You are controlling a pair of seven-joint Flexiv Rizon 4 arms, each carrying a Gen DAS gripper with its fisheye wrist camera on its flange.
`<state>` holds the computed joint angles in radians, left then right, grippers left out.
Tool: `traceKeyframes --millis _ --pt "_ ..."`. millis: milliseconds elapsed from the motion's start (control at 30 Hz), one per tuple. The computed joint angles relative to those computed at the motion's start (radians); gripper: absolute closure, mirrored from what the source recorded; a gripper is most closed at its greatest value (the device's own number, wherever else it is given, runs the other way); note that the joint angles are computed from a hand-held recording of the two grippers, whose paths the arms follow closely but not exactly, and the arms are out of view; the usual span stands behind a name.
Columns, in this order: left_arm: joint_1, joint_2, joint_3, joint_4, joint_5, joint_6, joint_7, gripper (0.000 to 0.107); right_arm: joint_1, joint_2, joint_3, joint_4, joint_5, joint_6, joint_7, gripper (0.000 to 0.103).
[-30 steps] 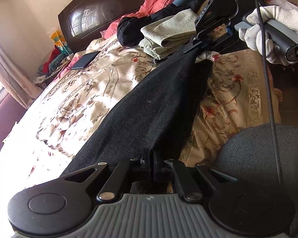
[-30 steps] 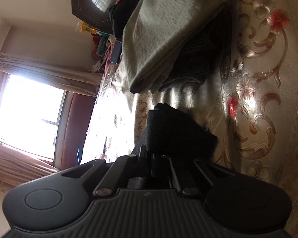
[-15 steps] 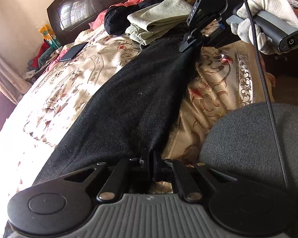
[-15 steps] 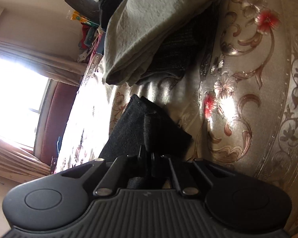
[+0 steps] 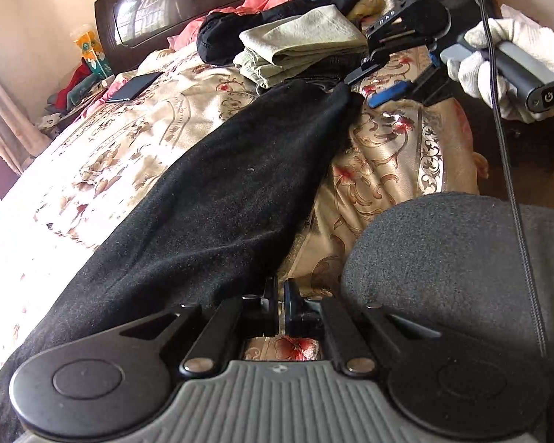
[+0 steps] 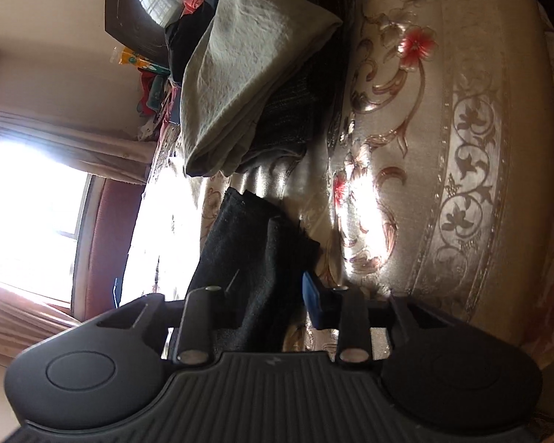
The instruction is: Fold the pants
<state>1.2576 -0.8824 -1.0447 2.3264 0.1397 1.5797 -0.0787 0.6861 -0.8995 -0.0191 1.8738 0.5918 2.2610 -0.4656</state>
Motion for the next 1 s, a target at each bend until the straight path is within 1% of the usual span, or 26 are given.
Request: traceKeyframes --millis 67,133,167,200,267,367,433,467,500,533,567,600,633,667,700,733,800,900,1000 --pt "0.022 -0.014 -0.020 0.006 0.005 0.018 0.000 0.087 -0.022 -0.013 0.021 -0.016 -0.032 -0.009 0.015 0.062" --pt "0.012 -0.030 -0.013 0.000 0.020 0.067 -0.014 0.087 -0.028 -0.033 0.022 -0.045 -0.046 -0.017 0.030 0.061" --pt "0.003 -0.036 -0.006 -0.009 0.022 0.080 -0.030 0.087 -0.034 -0.041 0.022 -0.057 -0.059 -0.018 0.034 0.056" --pt "-0.007 -0.041 -0.002 -0.020 0.018 0.085 -0.052 0.087 -0.027 -0.041 0.009 -0.070 -0.060 -0.041 0.032 0.053" --pt "-0.014 -0.058 0.000 -0.036 0.021 0.089 -0.081 0.086 -0.008 -0.038 -0.017 -0.083 -0.063 -0.069 0.023 0.038" --pt "-0.027 -0.082 0.006 -0.054 0.047 0.107 -0.099 0.085 0.003 -0.034 -0.034 -0.088 -0.071 -0.091 0.022 0.037" --pt "-0.057 -0.089 0.033 -0.071 0.060 0.115 -0.103 0.082 0.027 -0.046 -0.059 -0.108 -0.041 -0.093 0.031 0.038" --pt "-0.074 -0.088 0.051 -0.078 0.059 0.119 -0.109 0.082 0.050 -0.052 -0.095 -0.105 -0.052 -0.103 0.059 0.046" --pt "-0.082 -0.091 0.058 -0.083 0.058 0.119 -0.115 0.082 0.057 -0.055 -0.101 -0.130 -0.014 -0.128 0.022 0.054" --pt "-0.079 -0.096 0.055 -0.083 0.058 0.117 -0.121 0.082 0.037 -0.060 -0.076 -0.143 -0.016 -0.126 0.016 0.072" --pt "-0.068 -0.097 0.045 -0.081 0.058 0.109 -0.124 0.082 -0.012 -0.076 -0.025 -0.147 -0.084 -0.090 0.062 0.088" --pt "-0.053 -0.100 0.034 -0.077 0.062 0.105 -0.123 0.082 -0.053 -0.099 0.020 -0.149 -0.155 -0.044 0.116 0.090" --pt "-0.044 -0.103 0.029 -0.076 0.066 0.102 -0.120 0.080 -0.066 -0.108 0.043 -0.153 -0.160 -0.024 0.112 0.090" --pt "-0.040 -0.103 0.028 -0.076 0.066 0.098 -0.119 0.079 -0.052 -0.118 0.035 -0.165 -0.133 -0.022 0.087 0.088" --pt "-0.040 -0.102 0.030 -0.080 0.063 0.090 -0.118 0.079 -0.040 -0.128 0.021 -0.174 -0.127 -0.023 0.087 0.088" --pt "-0.048 -0.096 0.037 -0.085 0.055 0.084 -0.122 0.079 -0.057 -0.151 0.039 -0.194 -0.144 0.010 0.101 0.087" --pt "-0.062 -0.091 0.045 -0.093 0.039 0.078 -0.131 0.079 -0.111 -0.212 0.093 -0.248 -0.217 0.092 0.143 0.084" --pt "-0.071 -0.086 0.046 -0.096 0.028 0.081 -0.143 0.079 -0.108 -0.274 0.083 -0.335 -0.212 0.118 0.148 0.086" --pt "-0.094 -0.075 0.057 -0.105 0.022 0.082 -0.152 0.079 -0.142 -0.318 0.118 -0.392 -0.235 0.162 0.195 0.089"
